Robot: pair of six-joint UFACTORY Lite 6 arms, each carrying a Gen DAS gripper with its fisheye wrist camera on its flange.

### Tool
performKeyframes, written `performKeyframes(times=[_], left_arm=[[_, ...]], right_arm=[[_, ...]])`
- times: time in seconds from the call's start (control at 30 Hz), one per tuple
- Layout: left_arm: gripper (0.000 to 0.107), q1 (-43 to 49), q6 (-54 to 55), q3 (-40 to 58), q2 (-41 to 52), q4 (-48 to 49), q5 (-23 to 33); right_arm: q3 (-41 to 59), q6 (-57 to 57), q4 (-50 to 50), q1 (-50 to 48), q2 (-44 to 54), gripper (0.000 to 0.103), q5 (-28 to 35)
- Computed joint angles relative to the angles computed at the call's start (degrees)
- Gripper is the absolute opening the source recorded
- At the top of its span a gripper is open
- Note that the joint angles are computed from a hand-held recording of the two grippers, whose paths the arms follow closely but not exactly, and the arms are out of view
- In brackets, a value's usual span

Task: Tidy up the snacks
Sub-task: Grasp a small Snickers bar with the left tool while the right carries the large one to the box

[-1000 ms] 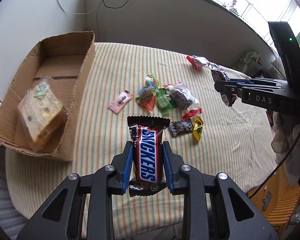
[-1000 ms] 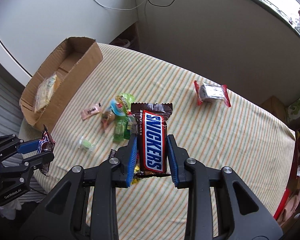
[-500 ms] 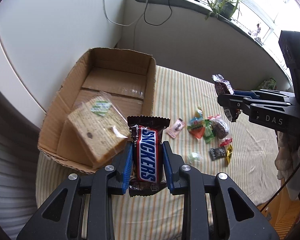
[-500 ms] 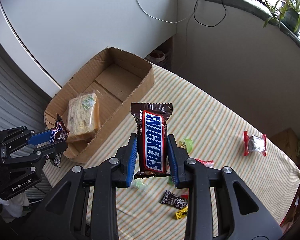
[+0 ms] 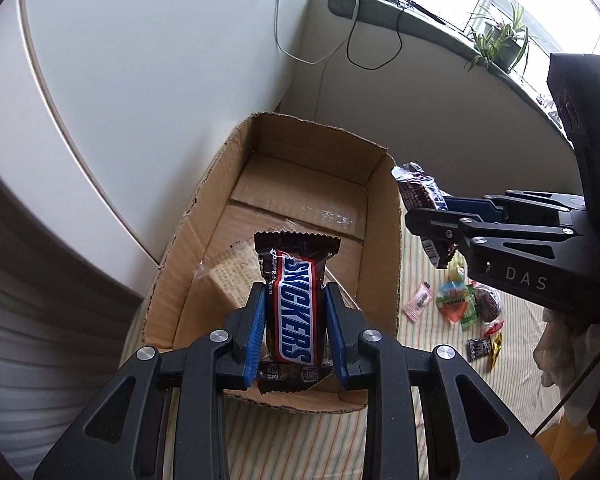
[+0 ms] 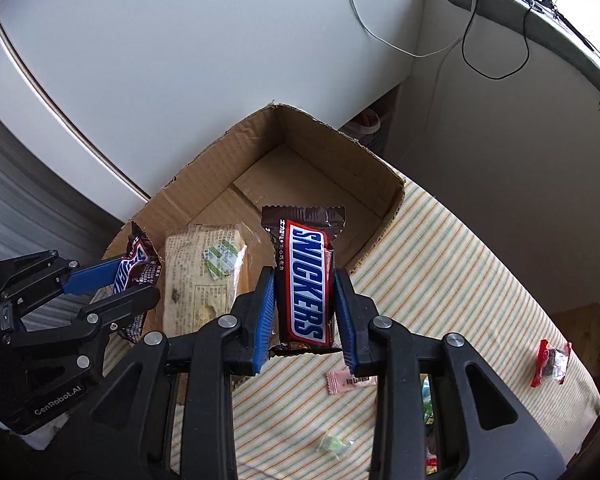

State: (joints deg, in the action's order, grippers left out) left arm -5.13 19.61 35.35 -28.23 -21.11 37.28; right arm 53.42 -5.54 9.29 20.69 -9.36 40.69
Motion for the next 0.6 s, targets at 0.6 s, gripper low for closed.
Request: performKeyframes(times=[0.6], left_arm=[[0.027, -0.5, -1.44, 2.81, 5.64, 2.76, -3.33]], right_arm=[[3.96, -1.0, 1.98, 1.51, 5.6, 0.048, -2.23]])
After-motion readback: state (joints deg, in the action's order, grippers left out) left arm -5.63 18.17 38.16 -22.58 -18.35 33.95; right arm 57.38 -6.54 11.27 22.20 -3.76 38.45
